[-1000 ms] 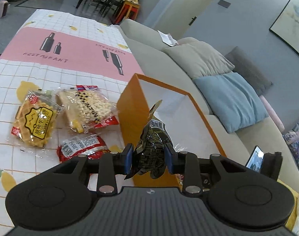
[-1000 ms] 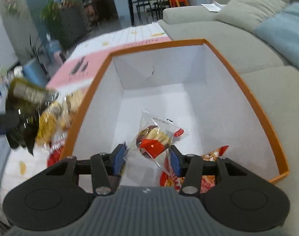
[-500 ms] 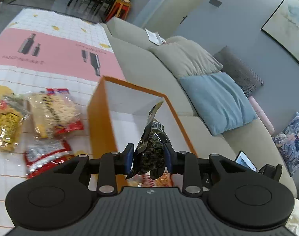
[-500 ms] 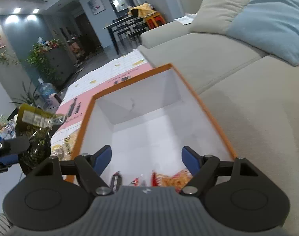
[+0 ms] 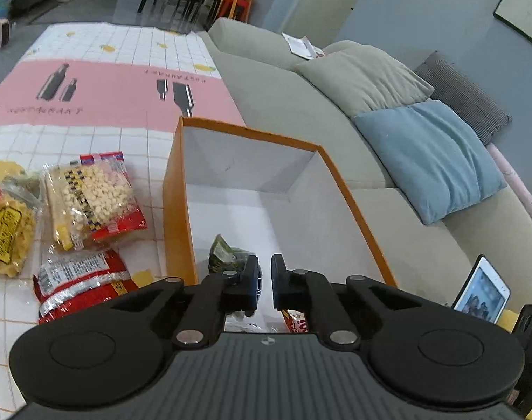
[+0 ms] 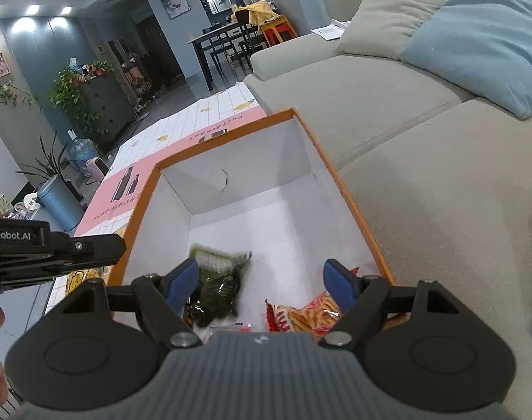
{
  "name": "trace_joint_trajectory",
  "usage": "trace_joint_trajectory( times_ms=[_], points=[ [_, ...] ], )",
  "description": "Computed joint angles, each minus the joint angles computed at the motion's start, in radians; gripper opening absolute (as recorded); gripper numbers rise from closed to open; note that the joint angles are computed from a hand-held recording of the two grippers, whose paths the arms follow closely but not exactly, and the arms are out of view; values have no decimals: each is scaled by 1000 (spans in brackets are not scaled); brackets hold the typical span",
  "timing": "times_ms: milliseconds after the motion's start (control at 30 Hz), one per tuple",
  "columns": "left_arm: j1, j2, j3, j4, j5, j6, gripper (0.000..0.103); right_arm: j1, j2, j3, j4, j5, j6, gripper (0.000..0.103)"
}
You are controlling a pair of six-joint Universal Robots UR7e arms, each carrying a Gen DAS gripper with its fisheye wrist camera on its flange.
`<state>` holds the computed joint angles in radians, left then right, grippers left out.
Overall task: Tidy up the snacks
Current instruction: 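Open both grippers to drop the seaweed pack and cake in the box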
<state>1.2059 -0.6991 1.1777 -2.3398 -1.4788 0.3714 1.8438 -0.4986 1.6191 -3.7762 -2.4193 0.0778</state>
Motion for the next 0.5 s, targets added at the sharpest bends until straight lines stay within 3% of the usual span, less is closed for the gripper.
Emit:
trace_joint_trajectory(
  times_ms=[200,367,500],
  points=[
    [-16,-27,42,-47,30,52,9,1,2,-1,-8,-6,-6,77],
    [-24,-58,104,-156,62,130,44,10,14,-21,11,-39,-9,77],
    [-30,-80,141,-235,92,190,51,10,5,-10,16,-22,27,76]
  ],
)
